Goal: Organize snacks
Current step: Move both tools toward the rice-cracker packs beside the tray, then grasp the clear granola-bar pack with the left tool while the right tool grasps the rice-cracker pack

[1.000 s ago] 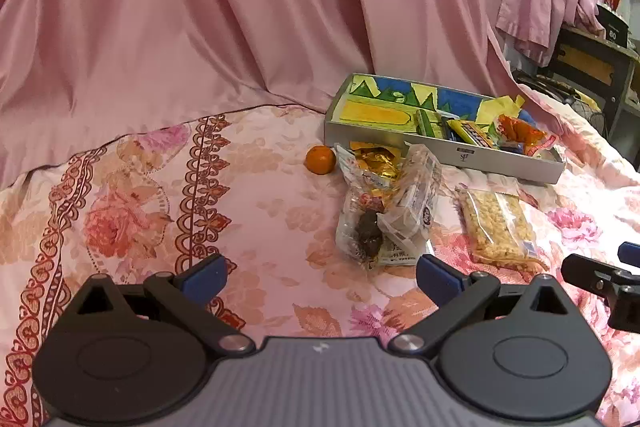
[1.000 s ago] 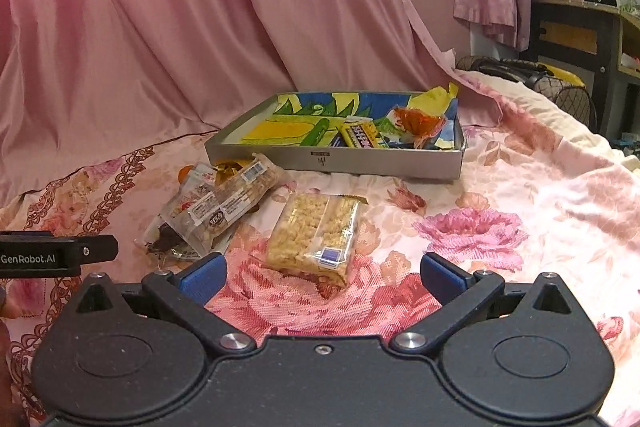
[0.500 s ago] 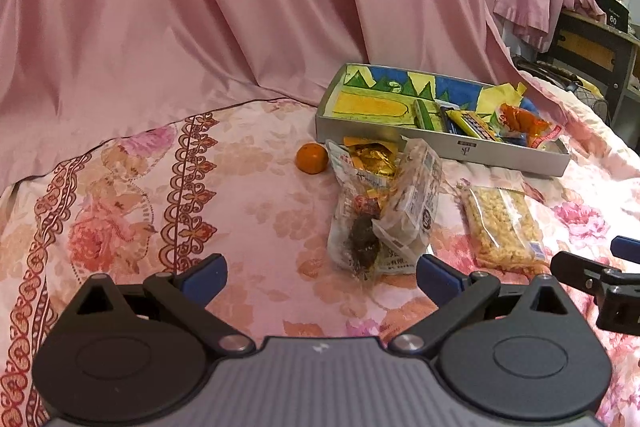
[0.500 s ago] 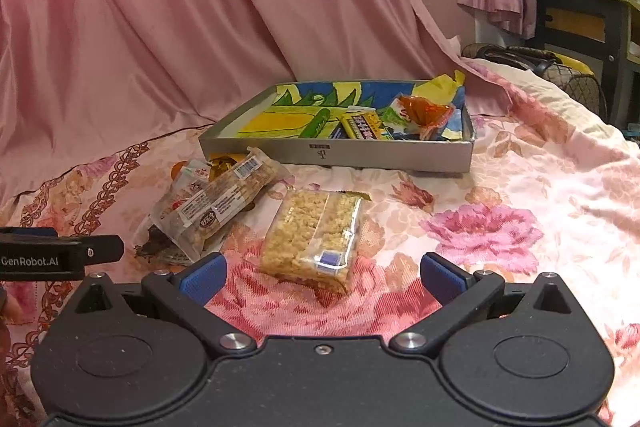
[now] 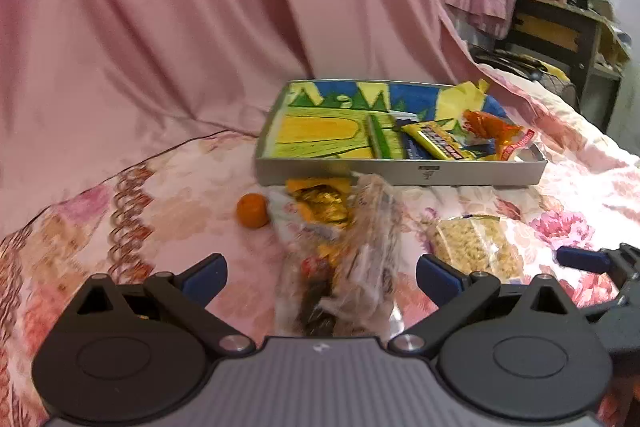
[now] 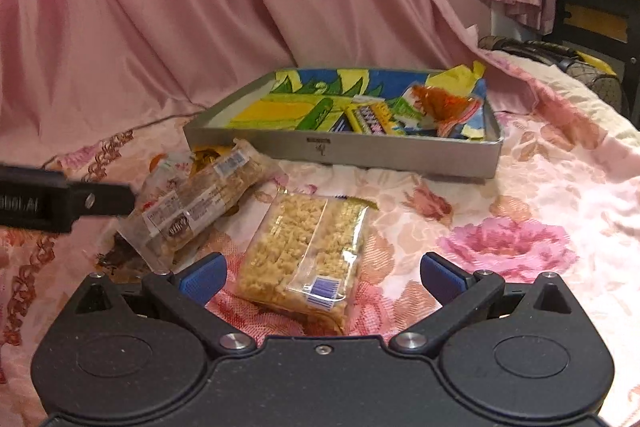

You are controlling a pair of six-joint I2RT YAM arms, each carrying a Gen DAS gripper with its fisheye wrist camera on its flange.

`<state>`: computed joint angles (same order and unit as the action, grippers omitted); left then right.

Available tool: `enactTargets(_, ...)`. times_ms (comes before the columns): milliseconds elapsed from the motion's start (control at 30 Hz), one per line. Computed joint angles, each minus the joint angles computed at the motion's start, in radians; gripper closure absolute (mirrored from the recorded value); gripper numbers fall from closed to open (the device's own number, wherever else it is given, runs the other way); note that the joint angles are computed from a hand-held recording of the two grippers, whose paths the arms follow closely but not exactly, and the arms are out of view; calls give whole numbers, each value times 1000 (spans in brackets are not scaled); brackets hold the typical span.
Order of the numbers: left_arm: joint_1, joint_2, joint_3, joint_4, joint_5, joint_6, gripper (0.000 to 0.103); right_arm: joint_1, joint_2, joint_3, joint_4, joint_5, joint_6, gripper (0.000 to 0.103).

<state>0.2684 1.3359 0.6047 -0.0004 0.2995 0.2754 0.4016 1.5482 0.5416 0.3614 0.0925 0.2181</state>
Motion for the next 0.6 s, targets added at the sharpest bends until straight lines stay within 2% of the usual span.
enactTargets(367,-88,200,146,-20,-20,50,0,18,118,62,22,-11,-56,1)
enactTargets(600,-135,255,181,-9,-62,115,2,20,160,82,56,-26,-58,1)
